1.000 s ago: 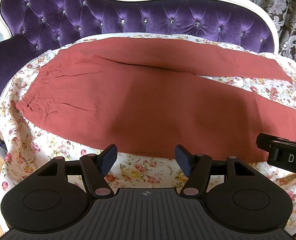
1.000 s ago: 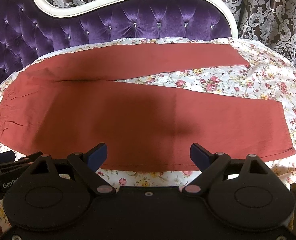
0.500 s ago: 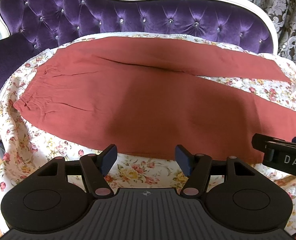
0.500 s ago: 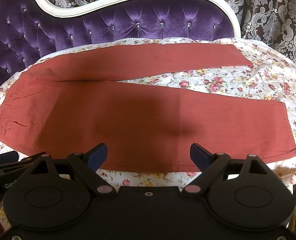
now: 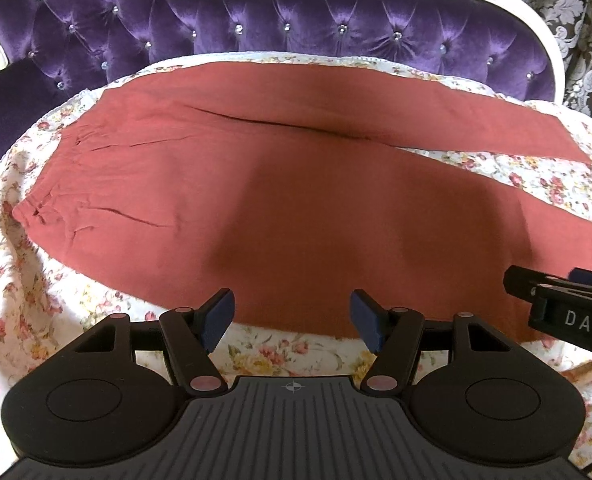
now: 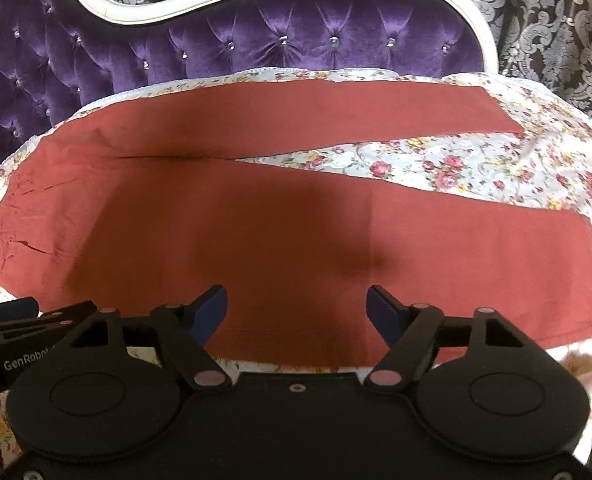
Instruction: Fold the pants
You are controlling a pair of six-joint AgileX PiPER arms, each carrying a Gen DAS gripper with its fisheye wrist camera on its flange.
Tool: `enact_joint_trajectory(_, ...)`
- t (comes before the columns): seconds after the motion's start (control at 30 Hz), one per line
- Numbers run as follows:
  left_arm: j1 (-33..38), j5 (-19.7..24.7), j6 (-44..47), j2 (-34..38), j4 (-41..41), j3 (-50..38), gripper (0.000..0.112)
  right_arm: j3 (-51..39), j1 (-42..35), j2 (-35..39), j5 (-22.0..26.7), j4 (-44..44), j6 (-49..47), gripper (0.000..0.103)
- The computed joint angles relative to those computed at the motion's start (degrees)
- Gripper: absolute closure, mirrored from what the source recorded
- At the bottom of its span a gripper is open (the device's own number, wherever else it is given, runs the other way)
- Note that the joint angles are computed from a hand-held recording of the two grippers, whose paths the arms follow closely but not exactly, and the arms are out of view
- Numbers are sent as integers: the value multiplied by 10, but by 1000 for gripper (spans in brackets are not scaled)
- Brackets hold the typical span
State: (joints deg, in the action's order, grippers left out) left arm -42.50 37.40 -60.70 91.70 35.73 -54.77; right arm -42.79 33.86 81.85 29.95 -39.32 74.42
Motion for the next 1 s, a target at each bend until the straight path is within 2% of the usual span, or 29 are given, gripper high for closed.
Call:
enact_joint_trajectory(0.07,12,-6,18,15,-6,-14,50,-7,-22,15,-25,14,-45,46)
enact_joint_trajectory(0.1,19,-10,30,24,-10,-23,50,-15,-36,25,-35,32,-84,48)
enact_joint_trajectory(0.17,37,-20,58,41,-20,-42,50,-36,-72,45,-54,95,-199,59)
enact_joint_trajectory(0.33,91,-37,134,108,-60,-122,51,-69,-171,101,-187,281,-485,64)
enact_joint_trajectory(0.4,109,-38,162,140,-72,-160,51,-109,-199,138,-207,367,-600,63)
enact_joint_trajectory(0.47,125,-35,193,176,-84,-202,51,-177,-227,190,-205,440,-714,60)
enact_joint_trajectory(0.67,158,-8,268,275,-123,-311,51,-413,-290,370,-147,646,-1050,58)
enact_joint_trajectory(0.73,168,-5,296,296,-145,-329,48,-492,-299,426,-122,657,-1099,57)
enact_joint_trajectory(0.83,181,-25,326,293,-169,-320,48,-635,-312,512,-38,659,-1119,48)
enact_joint_trajectory(0.97,186,-36,341,287,-177,-308,45,-837,-320,627,68,642,-1133,46)
enact_joint_trajectory(1.0,185,-40,336,286,-170,-305,45,-895,-322,657,106,641,-1140,43)
